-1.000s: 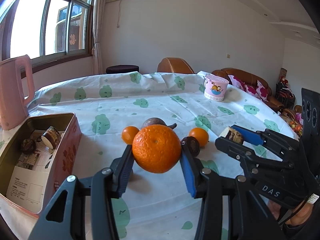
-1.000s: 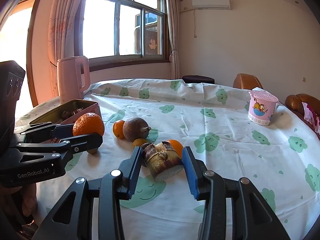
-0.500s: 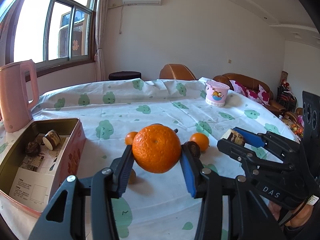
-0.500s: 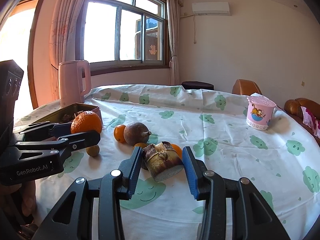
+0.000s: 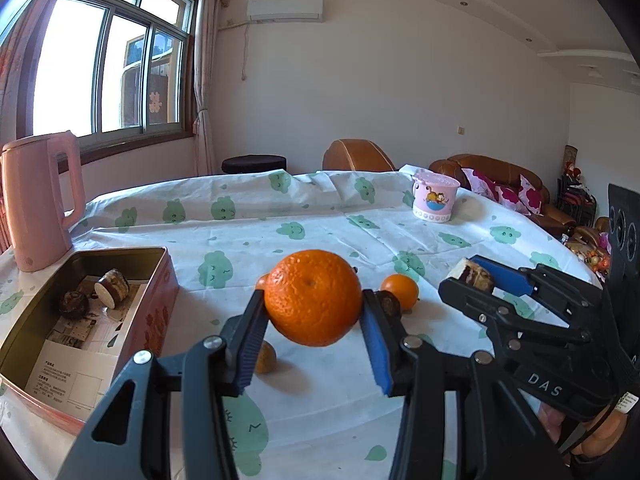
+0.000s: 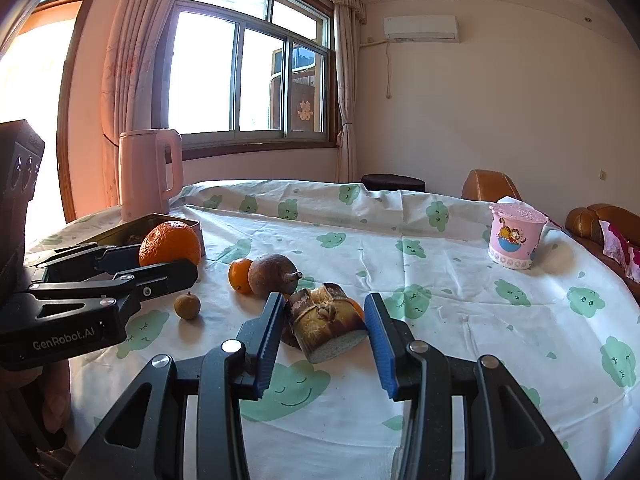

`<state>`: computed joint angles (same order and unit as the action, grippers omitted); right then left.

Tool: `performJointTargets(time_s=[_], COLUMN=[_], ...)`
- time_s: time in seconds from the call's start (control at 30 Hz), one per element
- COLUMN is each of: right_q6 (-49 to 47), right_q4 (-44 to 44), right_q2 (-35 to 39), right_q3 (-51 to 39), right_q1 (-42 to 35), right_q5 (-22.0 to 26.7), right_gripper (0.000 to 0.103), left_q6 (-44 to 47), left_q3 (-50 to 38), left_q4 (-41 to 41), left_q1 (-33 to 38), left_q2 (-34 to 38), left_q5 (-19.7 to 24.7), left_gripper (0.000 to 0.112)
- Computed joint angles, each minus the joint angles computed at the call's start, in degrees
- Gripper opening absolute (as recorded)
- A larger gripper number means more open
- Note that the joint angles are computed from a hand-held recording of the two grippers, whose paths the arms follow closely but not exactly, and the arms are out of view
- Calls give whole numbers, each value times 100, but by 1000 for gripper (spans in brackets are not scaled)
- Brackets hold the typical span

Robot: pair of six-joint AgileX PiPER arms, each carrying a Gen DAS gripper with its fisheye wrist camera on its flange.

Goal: Organize fruits
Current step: 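Lift the mandarin with the left tool while the right tool lifts the labeled cylinder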

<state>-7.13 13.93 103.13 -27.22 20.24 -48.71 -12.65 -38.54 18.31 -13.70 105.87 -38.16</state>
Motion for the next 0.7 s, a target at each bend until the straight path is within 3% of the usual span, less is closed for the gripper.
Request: performJointTargets(time_s=[0.7], right_q6=[-14], right_q4=[38], right_q2=[63], right_q3=[234], right_q1=[84], right_q5=[-669], right_gripper=[43], left_q6=[522], left_q3=[299], left_q4=[-592], left_q1=[-108], left_q2=[-65], left_q5=[-519], left_gripper=[48])
